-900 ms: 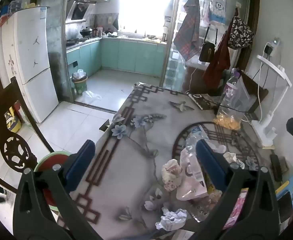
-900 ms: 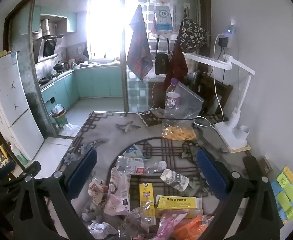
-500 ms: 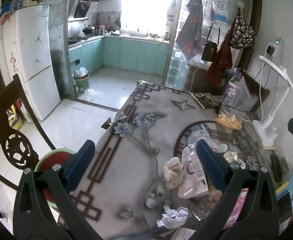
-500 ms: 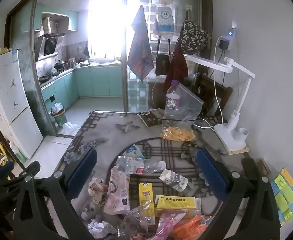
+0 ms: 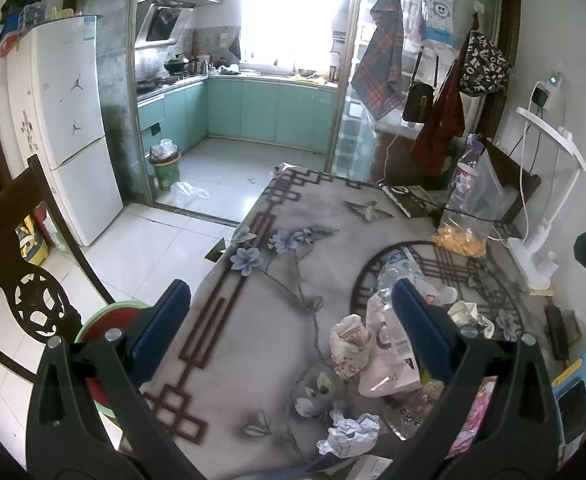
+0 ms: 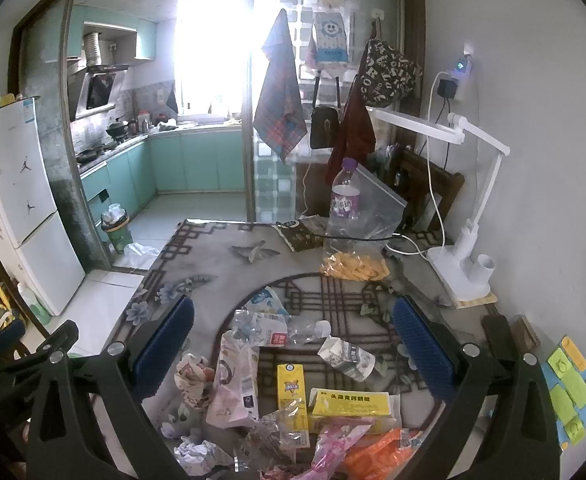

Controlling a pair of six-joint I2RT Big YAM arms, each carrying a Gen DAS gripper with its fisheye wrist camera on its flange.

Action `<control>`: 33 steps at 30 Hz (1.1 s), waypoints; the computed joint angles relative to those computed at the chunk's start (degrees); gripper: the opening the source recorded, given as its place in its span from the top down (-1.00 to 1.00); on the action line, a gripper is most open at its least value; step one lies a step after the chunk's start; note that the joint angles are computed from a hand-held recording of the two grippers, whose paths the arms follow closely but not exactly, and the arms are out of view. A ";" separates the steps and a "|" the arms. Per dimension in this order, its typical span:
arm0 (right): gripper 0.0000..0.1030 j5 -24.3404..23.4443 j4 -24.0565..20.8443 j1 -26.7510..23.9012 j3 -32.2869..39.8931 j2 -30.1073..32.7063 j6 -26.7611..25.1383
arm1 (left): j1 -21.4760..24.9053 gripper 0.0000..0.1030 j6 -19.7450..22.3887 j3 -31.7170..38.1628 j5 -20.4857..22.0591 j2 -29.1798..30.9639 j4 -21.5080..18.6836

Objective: Collect trash

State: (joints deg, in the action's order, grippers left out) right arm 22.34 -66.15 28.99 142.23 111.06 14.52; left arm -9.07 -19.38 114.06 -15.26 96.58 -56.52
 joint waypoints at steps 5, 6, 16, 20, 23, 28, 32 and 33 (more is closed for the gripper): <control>-0.87 0.01 -0.82 0.03 1.32 0.72 0.00 | 0.17 -0.92 -0.20 -0.53 0.04 -0.01 -0.21; -0.87 0.04 -0.96 0.03 1.40 0.75 0.01 | 0.23 -0.92 -0.32 -0.70 0.15 -0.06 -0.20; -0.87 0.13 -1.19 0.05 1.80 1.08 -0.13 | 0.37 -0.92 0.32 -1.34 -0.26 -0.18 0.14; -0.87 -0.03 -0.85 -0.07 0.76 0.66 -0.03 | 0.37 -0.92 0.30 -1.51 -0.37 -0.24 -0.11; -0.87 -0.02 -0.52 -0.08 0.12 0.34 -0.06 | 0.27 -0.92 0.27 -1.38 -0.61 -0.18 -0.10; -0.87 0.02 -0.74 -0.05 0.25 0.39 0.05 | 0.21 -0.92 0.60 -1.62 -0.67 -0.29 0.13; -0.87 0.07 -0.36 -0.05 -0.24 0.18 0.01 | 0.09 -0.92 0.55 -1.26 -0.83 -0.15 -0.12; -0.87 0.08 -0.63 -0.01 0.17 0.38 0.02 | 0.09 -0.92 0.55 -1.26 -0.83 -0.15 -0.12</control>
State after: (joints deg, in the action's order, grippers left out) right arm 22.42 -66.78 28.97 142.40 111.44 14.54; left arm -8.98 -18.83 112.80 -16.10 96.44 -56.64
